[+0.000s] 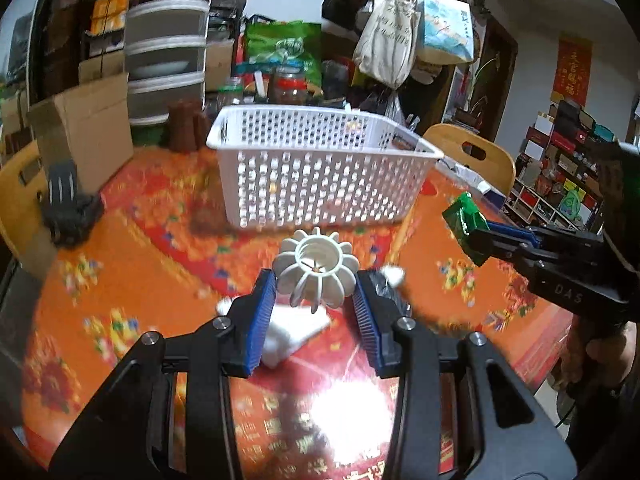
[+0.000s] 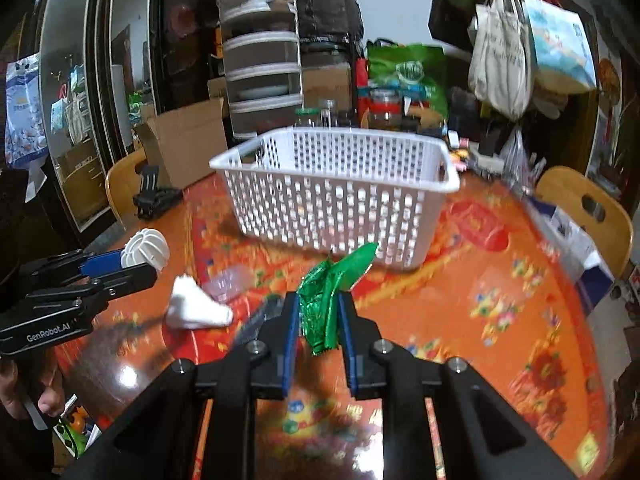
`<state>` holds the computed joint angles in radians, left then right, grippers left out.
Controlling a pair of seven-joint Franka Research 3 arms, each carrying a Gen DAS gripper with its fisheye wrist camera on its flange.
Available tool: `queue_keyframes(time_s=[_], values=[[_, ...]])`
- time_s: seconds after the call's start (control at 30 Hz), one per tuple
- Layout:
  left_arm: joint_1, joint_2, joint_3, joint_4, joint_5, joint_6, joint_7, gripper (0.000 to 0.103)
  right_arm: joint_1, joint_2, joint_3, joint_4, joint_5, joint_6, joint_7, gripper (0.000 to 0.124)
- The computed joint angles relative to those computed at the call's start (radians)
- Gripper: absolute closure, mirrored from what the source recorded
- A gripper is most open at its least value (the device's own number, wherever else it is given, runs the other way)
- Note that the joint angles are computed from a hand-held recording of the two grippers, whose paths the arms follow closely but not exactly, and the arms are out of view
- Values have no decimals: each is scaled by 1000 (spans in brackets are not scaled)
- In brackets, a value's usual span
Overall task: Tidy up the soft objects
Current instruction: 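Lift and carry the ribbed ball and green packet over the basket with both grippers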
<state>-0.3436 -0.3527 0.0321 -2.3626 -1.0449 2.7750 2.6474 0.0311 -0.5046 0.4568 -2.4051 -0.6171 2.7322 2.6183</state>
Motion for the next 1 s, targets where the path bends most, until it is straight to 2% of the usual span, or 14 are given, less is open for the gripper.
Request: queue_keyframes(time_s=[0.17, 0.33, 0.57, 0.8, 0.93, 1.0], values=[[15, 31, -11, 80, 51, -24, -37, 66, -5, 6, -21, 66, -5, -9, -44, 106], [49, 97, -32, 214, 126, -72, -130, 66, -16, 42, -42, 153, -7, -30, -96, 106], [130, 247, -101, 461, 283, -120, -298, 66, 29, 165, -127, 321, 30, -84, -212, 106], [205, 483, -182, 822, 537, -280, -562, 66, 113, 320, -235, 491, 99, -176, -325, 106], [201, 659, -208, 1065, 704, -407, -723, 66, 160, 429, -301, 602, 168, -249, -404, 106], [185, 773, -214, 1223, 787, -503, -796, 66, 179, 488, -331, 661, 194, -298, -432, 106]])
